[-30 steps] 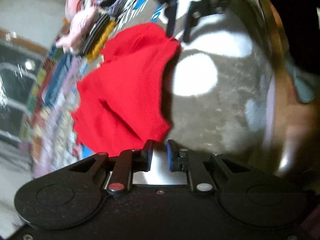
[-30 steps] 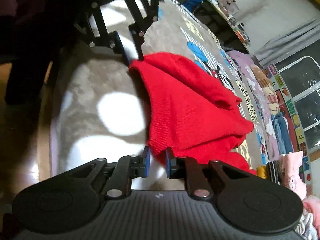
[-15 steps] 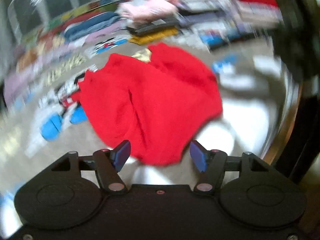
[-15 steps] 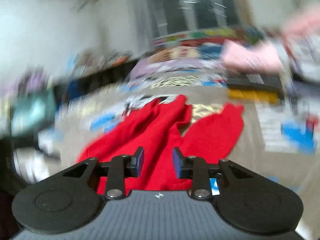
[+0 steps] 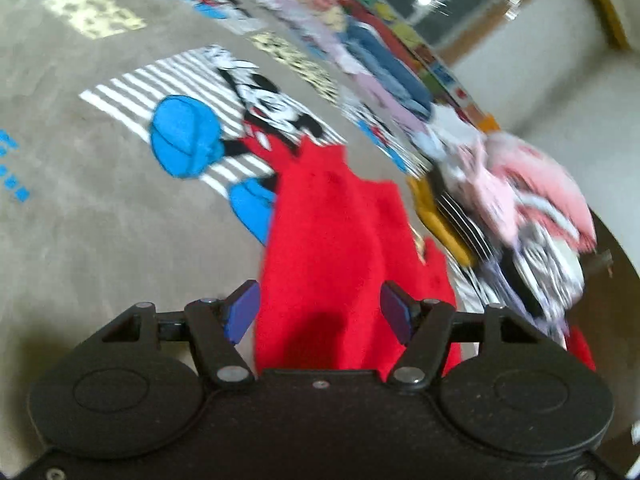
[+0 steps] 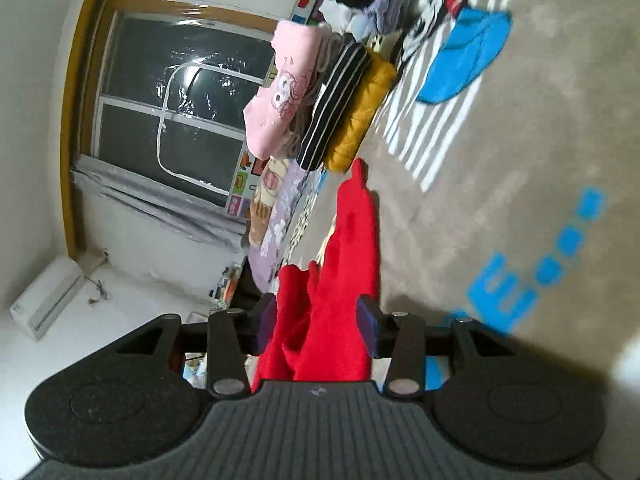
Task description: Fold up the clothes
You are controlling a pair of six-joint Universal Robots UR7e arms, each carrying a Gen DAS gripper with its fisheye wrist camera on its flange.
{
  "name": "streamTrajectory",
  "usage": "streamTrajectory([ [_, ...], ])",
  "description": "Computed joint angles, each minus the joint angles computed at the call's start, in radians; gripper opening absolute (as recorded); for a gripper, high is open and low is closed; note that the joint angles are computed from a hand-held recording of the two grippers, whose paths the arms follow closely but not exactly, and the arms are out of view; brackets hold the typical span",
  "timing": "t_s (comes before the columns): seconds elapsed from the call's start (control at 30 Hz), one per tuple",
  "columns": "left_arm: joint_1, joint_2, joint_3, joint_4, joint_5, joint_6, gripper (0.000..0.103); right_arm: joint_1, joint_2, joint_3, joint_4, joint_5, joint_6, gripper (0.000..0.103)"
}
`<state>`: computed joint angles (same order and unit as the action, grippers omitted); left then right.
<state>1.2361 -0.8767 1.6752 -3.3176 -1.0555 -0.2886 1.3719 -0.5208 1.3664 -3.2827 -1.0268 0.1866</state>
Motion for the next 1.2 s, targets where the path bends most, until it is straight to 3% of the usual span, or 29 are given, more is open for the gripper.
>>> streamTrajectory([
  [0.17,0.050,0.065,-0.172,0.117,-0.019,-0.023,0.065,0.020,0.032,-0.070,0.101,-0.019,-0.045,0.045],
  [0.33,0.073,0.135,-0.331,0.240,-0.006,0.016,0.065,0.050,0.029,-0.098,0.208,-0.081,-0.201,0.045],
  [0.8,0.110,0.307,-0.659,0.419,-0.024,0.187,0.062,0.037,0.048,-0.111,0.193,-0.029,-0.227,0.043],
  [0.83,0.109,0.312,-0.666,0.417,-0.015,0.199,0.052,0.037,0.051,-0.116,0.194,-0.026,-0.228,0.043],
  [0.87,0.108,0.316,-0.671,0.418,-0.005,0.209,0.031,0.037,0.053,-0.120,0.195,-0.023,-0.229,0.043],
  [0.9,0.106,0.320,-0.677,0.421,0.005,0.217,0.025,0.037,0.055,-0.124,0.197,-0.021,-0.231,0.042],
  [0.97,0.105,0.324,-0.683,0.422,0.010,0.233,0.003,0.036,0.057,-0.127,0.198,-0.018,-0.232,0.042],
  [1.1,0.082,0.300,-0.626,0.314,0.011,0.326,0.001,0.035,0.057,-0.126,0.194,-0.014,-0.234,0.042],
  [1.2,0.055,0.275,-0.579,0.235,0.052,0.410,0.001,0.035,0.056,-0.124,0.192,-0.013,-0.234,0.042],
])
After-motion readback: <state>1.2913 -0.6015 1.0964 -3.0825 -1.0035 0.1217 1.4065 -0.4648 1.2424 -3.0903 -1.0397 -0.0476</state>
